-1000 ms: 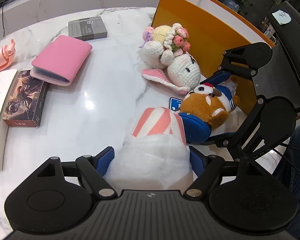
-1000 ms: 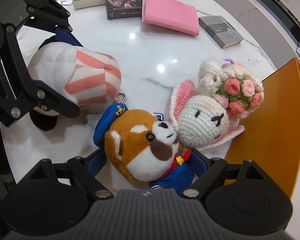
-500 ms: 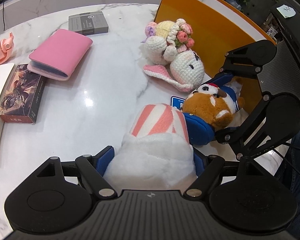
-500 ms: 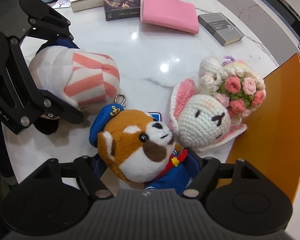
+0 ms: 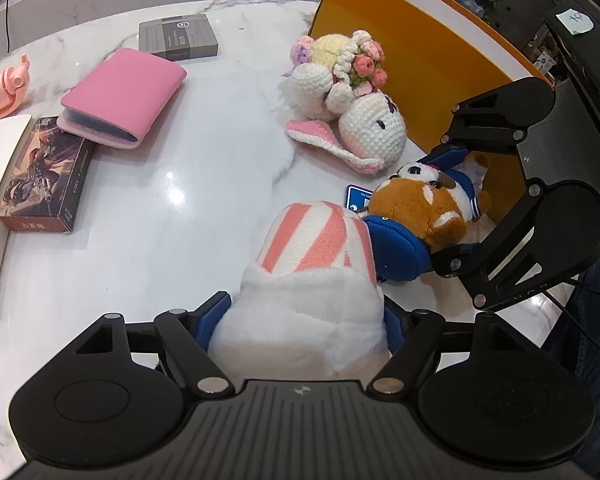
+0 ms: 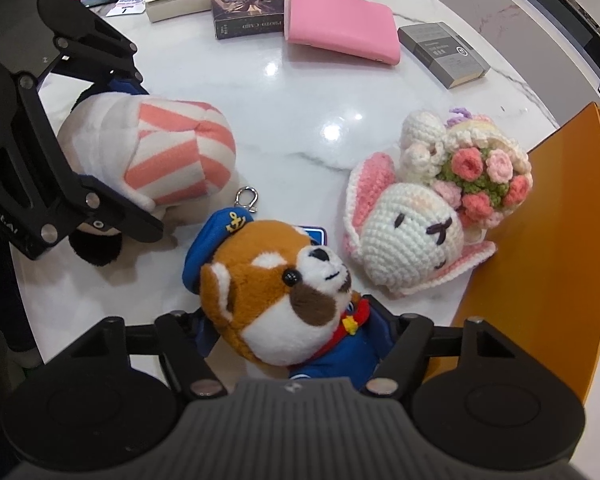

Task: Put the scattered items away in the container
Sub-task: 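Carry the white plush with left tool while right tool carries the red panda plush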

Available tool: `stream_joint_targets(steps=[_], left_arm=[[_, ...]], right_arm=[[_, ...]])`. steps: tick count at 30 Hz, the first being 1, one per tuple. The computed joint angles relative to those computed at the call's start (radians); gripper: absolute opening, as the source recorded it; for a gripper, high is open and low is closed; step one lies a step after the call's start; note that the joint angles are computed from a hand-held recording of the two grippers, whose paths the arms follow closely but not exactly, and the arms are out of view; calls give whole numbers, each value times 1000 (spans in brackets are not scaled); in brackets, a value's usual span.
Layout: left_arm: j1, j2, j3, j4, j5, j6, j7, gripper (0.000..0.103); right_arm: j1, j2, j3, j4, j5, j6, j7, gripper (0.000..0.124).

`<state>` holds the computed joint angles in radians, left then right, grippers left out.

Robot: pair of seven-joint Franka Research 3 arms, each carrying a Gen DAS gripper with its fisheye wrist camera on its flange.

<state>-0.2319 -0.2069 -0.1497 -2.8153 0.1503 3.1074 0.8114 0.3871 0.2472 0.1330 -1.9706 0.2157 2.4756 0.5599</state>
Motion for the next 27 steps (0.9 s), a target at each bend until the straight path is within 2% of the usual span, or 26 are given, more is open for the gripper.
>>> stream_joint_targets(steps=[4, 11, 16, 27], left_arm=[[-19, 2, 16, 5, -18, -13, 18, 86], [79, -13, -84, 3, 82, -23, -78, 83], [82, -38, -84, -3, 118, -36, -111, 82], [87, -136, -95, 5, 186, -130, -149, 82]], right_arm=[[4, 0, -4, 6, -8, -11, 22, 69], [6, 3, -10, 23, -18, -23, 84, 63], [-2, -10, -4, 20, 1, -12, 71, 63], [-3, -54, -1, 12, 15, 2, 53, 63]])
